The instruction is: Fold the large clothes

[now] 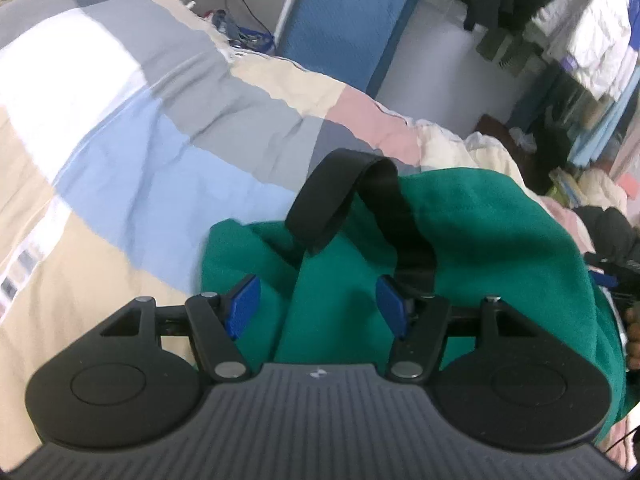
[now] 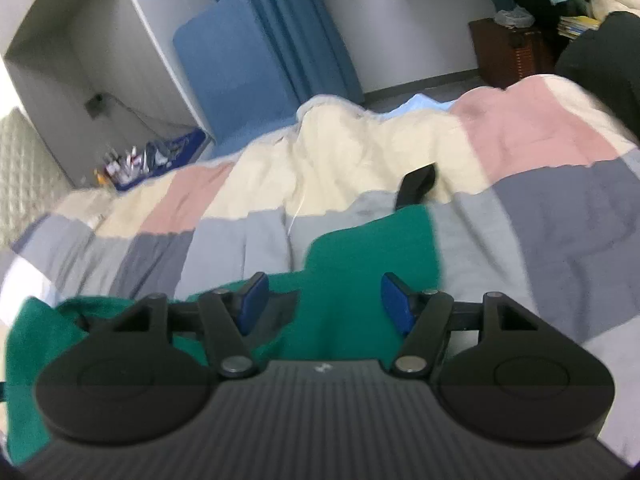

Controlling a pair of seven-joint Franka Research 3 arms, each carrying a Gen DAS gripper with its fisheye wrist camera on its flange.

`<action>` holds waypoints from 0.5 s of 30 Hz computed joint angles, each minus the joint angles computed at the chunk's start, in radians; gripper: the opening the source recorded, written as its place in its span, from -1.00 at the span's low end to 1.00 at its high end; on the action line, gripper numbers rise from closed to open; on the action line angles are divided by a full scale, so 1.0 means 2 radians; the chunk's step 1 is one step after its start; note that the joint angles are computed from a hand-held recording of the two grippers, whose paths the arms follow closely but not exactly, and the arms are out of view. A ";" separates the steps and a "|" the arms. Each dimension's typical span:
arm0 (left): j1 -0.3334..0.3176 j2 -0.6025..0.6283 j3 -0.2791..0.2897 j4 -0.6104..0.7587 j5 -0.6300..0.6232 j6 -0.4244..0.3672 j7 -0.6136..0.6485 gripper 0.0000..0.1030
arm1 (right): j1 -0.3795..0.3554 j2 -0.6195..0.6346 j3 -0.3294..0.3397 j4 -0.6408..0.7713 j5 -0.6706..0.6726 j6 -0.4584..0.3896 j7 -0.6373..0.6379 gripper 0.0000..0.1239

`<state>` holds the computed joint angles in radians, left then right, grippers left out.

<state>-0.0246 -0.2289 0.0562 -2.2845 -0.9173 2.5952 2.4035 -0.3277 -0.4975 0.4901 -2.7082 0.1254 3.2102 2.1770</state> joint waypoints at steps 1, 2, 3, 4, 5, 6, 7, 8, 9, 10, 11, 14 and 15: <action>-0.001 0.010 -0.002 0.011 0.005 -0.001 0.002 0.33 | 0.002 -0.016 -0.004 -0.010 0.006 -0.001 0.005 0.04; -0.001 0.019 -0.005 0.019 0.012 -0.002 -0.001 0.33 | 0.002 -0.029 -0.010 -0.020 0.011 0.000 0.010 0.04; 0.001 0.029 -0.008 0.030 0.020 -0.006 -0.006 0.33 | -0.004 -0.038 -0.011 -0.025 0.015 0.001 0.016 0.04; 0.003 0.042 -0.011 0.043 0.023 -0.012 -0.011 0.33 | -0.013 -0.049 -0.010 -0.032 0.020 -0.001 0.022 0.03; 0.006 0.053 -0.013 0.053 0.024 -0.018 -0.017 0.33 | -0.030 -0.051 -0.005 -0.035 0.021 -0.004 0.028 0.04; 0.010 0.064 -0.016 0.064 0.024 -0.027 -0.022 0.33 | -0.038 -0.058 -0.004 -0.038 0.023 -0.018 0.034 0.06; 0.015 0.077 -0.020 0.076 0.027 -0.034 -0.033 0.33 | -0.029 -0.059 -0.019 -0.040 0.021 -0.033 0.032 0.06; 0.020 0.090 -0.026 0.088 0.033 -0.040 -0.045 0.32 | -0.003 -0.049 -0.049 -0.042 0.019 -0.035 0.021 0.06; 0.025 0.101 -0.031 0.099 0.034 -0.049 -0.052 0.30 | 0.033 -0.035 -0.085 -0.044 0.019 -0.026 0.004 0.05; 0.031 0.111 -0.036 0.109 0.029 -0.058 -0.052 0.22 | 0.067 -0.021 -0.117 -0.044 0.021 -0.018 -0.014 0.03; 0.036 0.121 -0.041 0.118 0.021 -0.065 -0.050 0.21 | 0.092 -0.008 -0.138 -0.038 0.021 -0.019 -0.033 0.02; 0.046 0.135 -0.058 0.128 0.021 -0.068 -0.050 0.00 | 0.105 0.020 -0.134 -0.014 0.010 -0.022 -0.068 -0.12; 0.046 0.136 -0.063 0.124 0.033 -0.055 -0.052 -0.19 | 0.099 0.028 -0.122 -0.007 0.006 -0.018 -0.072 -0.28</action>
